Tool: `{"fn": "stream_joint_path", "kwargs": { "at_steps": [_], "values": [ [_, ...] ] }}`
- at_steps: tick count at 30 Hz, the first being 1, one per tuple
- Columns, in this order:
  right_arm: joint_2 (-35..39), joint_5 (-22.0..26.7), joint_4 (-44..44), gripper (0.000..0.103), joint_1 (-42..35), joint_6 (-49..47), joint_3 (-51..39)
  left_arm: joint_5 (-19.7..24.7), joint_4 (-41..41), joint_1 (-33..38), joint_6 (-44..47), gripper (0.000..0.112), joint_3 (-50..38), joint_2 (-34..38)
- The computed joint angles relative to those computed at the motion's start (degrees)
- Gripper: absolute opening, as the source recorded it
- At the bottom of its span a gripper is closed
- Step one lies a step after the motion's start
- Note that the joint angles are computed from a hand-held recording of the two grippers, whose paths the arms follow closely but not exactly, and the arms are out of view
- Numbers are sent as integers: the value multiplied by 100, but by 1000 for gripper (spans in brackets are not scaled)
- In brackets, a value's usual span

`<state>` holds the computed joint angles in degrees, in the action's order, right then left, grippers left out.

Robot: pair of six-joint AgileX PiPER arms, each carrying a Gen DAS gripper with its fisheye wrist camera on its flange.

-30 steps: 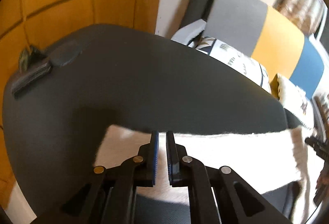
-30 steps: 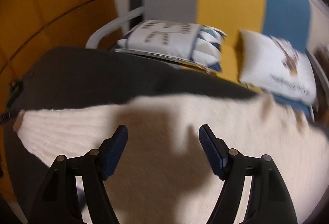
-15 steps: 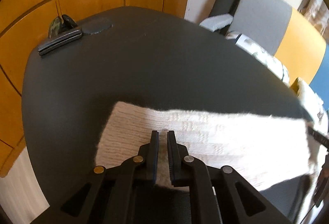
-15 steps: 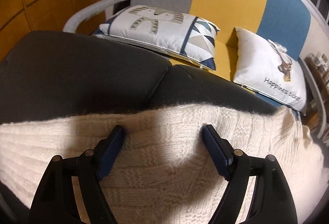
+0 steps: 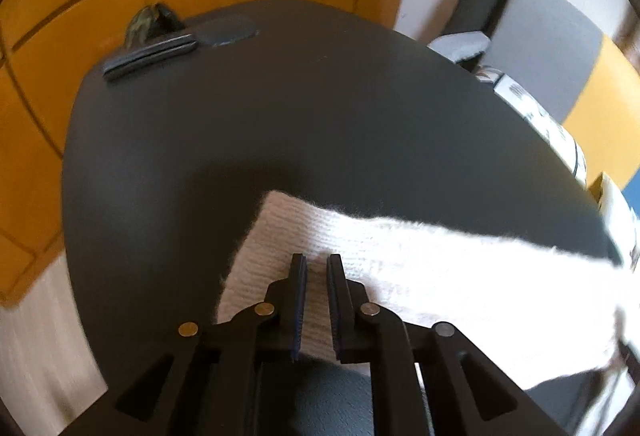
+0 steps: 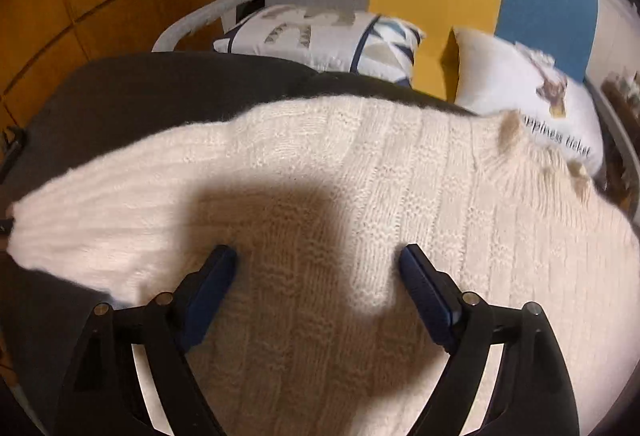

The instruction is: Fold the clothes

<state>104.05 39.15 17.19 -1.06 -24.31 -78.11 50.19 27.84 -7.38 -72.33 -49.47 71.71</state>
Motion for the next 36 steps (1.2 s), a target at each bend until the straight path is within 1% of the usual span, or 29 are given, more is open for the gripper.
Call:
{"fn": "stream_joint_path", "kwargs": {
  "at_steps": [1, 2, 3, 5, 8, 10, 11, 12, 14, 15, 16, 17, 18, 20, 23, 24, 26, 27, 28, 29, 30, 32, 34, 35, 36],
  "values": [
    [-232, 25, 226, 84, -118, -239, 210, -98, -17, -231, -155, 9, 40, -249],
    [-461, 71, 450, 84, -242, -477, 405, -210, -35, -537, -202, 9, -3, -336],
    [-694, 220, 681, 84, -393, -752, 604, -353, -73, -863, -138, 9, -109, -301],
    [-1312, 462, 889, 84, -676, -1292, 1293, -705, -171, -1433, 70, 9, -358, -155],
    [-2299, 888, 1001, 84, -1185, -2071, 2301, -1095, -278, -2225, 697, 9, -1268, 645],
    [-2893, 969, 919, 84, -1441, -2327, 2909, -1275, -437, -2657, 1348, 9, -2112, 1355],
    [-3187, 986, 861, 84, -1564, -2423, 3200, -1291, -535, -2807, 1723, 9, -2571, 1736],
    [-3391, 1013, 891, 84, -1711, -2531, 3431, -1180, -728, -2892, 2111, 9, -3038, 2121],
    [-3607, 1017, 1093, 84, -2014, -2759, 3776, -712, -1193, -3013, 2894, 10, -4136, 2956],
    [-3734, 909, 1098, 84, -2066, -2797, 3933, -307, -1273, -3072, 3100, 11, -4696, 3398],
    [-3882, 807, 1030, 84, -2065, -2779, 4080, 210, -1263, -3130, 3199, 11, -5269, 3865],
    [-4004, 768, 992, 84, -2096, -2819, 4199, 594, -1288, -3167, 3310, 11, -5669, 4256],
    [-4113, 767, 1004, 84, -2176, -2940, 4303, 771, -1267, -3186, 3283, 12, -5840, 4469],
    [-4336, 817, 1135, 84, -2465, -3348, 4522, 679, -1079, -3227, 3062, 12, -5743, 4557],
    [-4540, 878, 1640, 84, -2966, -4106, 4819, 648, -842, -3338, 2874, 13, -5612, 4574],
    [-4612, 883, 1682, 84, -3022, -4188, 4878, 729, -725, -3405, 2780, 13, -5612, 4610],
    [-4656, 958, 1468, 84, -2917, -3932, 4784, 953, -880, -3212, 2892, 12, -5857, 4786],
    [-4621, 1149, 1352, 84, -2938, -3817, 4650, 1023, -980, -3149, 2931, 12, -5957, 4779],
    [-4594, 1447, 1214, 84, -2993, -3702, 4456, 911, -1021, -3210, 2872, 12, -5827, 4597],
    [-4606, 1746, 1172, 84, -3147, -3738, 4283, 571, -1075, -3255, 2823, 12, -5469, 4365],
    [-4704, 2025, 1282, 84, -3528, -4003, 4190, 249, -1142, -3343, 2755, 12, -5072, 4159],
    [-4883, 2531, 1533, 84, -4564, -4694, 4103, -155, -1259, -3651, 2561, 12, -4456, 3802],
    [-4826, 2835, 1481, 84, -5655, -5289, 4080, -311, -1192, -4005, 2166, 12, -3918, 3653],
    [-4722, 2941, 1441, 84, -6228, -5585, 4101, -425, -981, -4197, 1797, 12, -3636, 3615],
    [-4539, 3022, 1378, 84, -6709, -5816, 4145, -473, -541, -4413, 1390, 12, -3433, 3585]
  ]
}}
